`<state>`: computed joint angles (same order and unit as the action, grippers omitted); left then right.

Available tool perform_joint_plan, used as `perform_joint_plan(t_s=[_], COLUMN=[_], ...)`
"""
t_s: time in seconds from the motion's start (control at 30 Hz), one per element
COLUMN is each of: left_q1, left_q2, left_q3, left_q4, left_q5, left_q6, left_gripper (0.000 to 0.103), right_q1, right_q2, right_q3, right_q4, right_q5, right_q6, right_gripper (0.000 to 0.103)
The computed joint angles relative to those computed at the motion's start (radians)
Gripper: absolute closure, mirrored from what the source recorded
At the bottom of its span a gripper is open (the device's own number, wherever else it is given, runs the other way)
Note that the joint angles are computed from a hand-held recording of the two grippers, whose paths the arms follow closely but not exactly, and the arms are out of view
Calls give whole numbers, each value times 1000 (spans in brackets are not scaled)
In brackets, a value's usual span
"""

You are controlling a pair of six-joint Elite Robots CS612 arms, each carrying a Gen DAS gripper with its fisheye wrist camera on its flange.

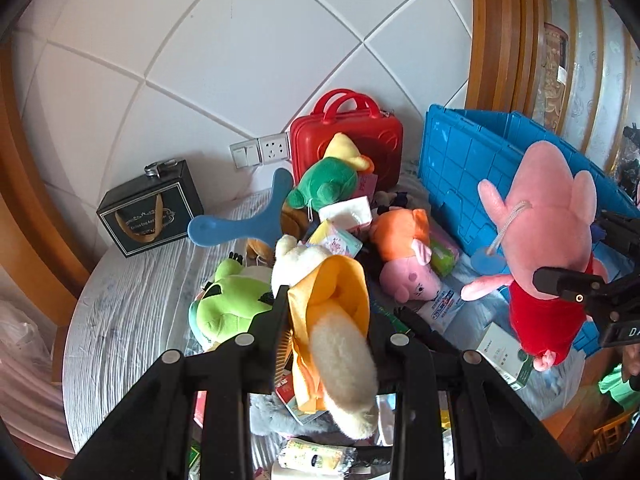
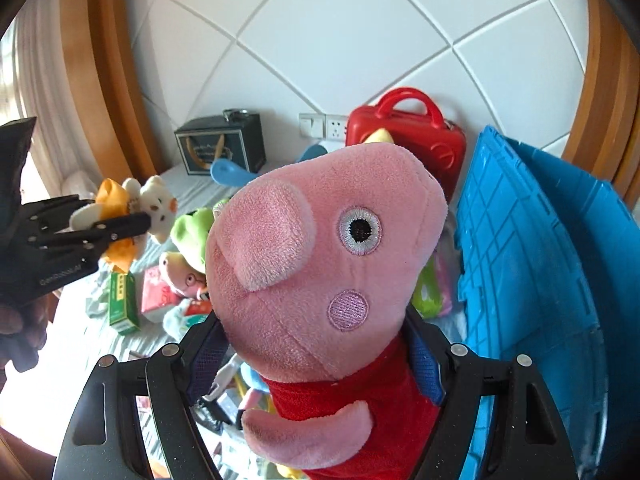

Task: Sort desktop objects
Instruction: 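Grasp the yellow-white plush with the left tool while the right tool grasps the pink pig plush, then carry the yellow plush and pink pig plush over the blue crate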

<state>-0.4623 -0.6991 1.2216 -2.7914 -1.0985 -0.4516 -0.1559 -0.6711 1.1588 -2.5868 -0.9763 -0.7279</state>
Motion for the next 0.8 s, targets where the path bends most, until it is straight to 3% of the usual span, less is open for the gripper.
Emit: perform_joint_plan(t_s=[0.47, 0.8], left_q1=[-67, -109], left_q2=[52, 120], left_q3=[-157, -322], left_q4=[62, 122], left_q5=[101, 165], left_q6=[-21, -2], left_gripper=[74, 74], right_q1=[-75, -130], right_q2=[-13, 26], right_q3=[-58, -160], right_q4=[61, 121], right_q5=[170, 265], right_q6=[-89, -102], right_gripper=[24, 24])
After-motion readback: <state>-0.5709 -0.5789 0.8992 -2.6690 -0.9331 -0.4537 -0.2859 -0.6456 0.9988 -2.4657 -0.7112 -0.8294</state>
